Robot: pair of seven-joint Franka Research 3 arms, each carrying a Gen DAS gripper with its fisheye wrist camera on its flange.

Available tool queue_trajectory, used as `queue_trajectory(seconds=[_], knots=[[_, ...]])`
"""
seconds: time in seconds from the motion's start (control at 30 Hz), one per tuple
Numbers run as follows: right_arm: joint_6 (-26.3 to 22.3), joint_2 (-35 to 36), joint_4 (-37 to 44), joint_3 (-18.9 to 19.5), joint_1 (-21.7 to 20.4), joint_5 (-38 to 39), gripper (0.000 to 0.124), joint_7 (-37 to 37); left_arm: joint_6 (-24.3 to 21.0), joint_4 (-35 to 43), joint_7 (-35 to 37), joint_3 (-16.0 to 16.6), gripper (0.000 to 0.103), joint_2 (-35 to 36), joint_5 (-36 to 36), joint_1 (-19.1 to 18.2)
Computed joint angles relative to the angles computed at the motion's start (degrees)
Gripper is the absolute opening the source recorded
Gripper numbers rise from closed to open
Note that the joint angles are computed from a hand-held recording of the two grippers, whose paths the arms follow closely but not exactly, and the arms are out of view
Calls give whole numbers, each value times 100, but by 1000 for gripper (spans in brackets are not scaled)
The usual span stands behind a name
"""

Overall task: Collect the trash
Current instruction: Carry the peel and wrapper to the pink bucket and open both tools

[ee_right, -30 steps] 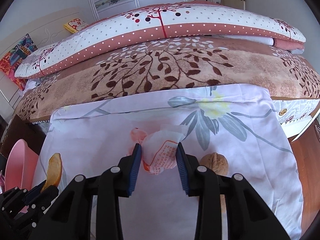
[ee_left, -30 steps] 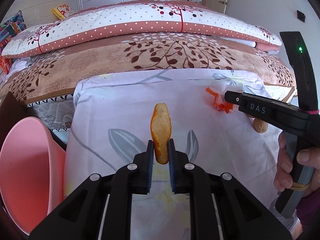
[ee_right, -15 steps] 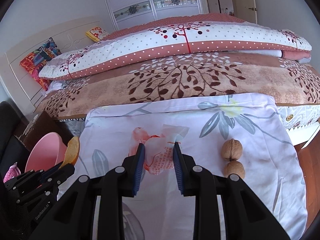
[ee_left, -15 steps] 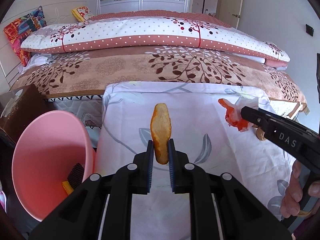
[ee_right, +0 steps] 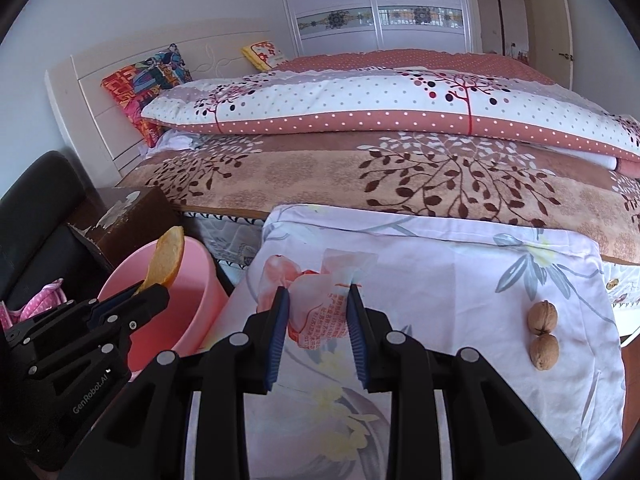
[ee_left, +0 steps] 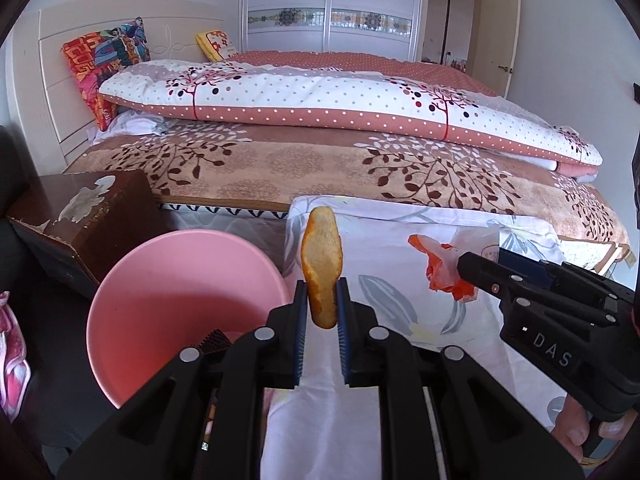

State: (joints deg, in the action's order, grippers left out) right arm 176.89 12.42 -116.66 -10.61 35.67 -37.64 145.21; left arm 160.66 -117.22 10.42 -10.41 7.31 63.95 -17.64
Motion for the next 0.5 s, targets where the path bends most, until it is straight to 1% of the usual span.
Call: queue_trajectory(seconds=[0.13,0.37,0.5], knots=[[-120,155,255,281,-5,286,29,-420,9,-259,-265,52,13,-219,146,100],[-347,591,812,789,-28,1335,29,-1621,18,-710,-512,34,13,-531,160,421],[-520,862,1153,874,92,1777,29,-2183,29,-905,-476,33,13,-603,-21,601]])
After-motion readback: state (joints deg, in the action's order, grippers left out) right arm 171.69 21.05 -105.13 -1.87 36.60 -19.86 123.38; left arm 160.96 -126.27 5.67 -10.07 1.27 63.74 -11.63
